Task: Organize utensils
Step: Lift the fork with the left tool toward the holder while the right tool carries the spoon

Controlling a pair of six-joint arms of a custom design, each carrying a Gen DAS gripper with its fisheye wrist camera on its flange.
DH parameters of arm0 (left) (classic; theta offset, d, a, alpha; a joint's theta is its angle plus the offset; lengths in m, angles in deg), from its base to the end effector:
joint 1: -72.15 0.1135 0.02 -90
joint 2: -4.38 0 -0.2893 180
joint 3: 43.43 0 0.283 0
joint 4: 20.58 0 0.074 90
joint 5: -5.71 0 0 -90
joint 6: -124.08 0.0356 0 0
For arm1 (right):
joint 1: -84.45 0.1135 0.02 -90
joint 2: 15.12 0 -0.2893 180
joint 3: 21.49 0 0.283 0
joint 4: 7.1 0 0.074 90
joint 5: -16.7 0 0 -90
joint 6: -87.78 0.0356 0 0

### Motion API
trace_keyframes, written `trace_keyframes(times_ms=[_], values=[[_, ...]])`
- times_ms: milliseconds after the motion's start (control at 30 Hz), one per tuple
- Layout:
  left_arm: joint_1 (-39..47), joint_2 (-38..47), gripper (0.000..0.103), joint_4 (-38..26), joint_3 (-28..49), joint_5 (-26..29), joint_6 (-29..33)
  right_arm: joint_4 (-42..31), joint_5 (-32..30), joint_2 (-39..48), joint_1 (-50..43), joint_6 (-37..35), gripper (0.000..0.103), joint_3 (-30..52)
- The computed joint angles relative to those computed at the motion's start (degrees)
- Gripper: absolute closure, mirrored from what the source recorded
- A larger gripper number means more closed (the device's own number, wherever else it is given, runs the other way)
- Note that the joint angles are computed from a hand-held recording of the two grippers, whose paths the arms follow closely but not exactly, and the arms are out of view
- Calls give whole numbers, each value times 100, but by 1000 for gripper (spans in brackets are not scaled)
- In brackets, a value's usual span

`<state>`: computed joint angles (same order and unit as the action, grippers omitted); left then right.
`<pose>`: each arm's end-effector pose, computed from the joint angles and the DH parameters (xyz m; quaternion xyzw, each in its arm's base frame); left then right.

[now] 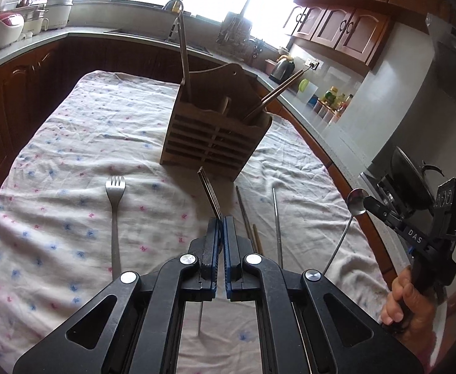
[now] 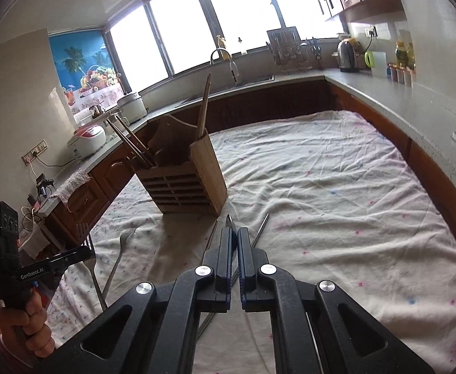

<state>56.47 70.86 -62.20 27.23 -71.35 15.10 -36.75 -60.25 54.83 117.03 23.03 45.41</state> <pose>0.2608 -0.0815 0.3333 0.0242 0.8920 -0.2275 0.3899 0.2528 0.1520 0.3115 -0.0014 0.8736 0.1430 0.4652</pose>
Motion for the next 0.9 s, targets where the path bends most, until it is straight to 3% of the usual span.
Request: trace_keyframes(times_ms=[333,900], values=[[38,-445,101,-33,58,-48,-82,127,1321,-258,664,-419,100,113],[229,-316,101,154,445,76,-114,334,1392,-98,667,-619,100,324]])
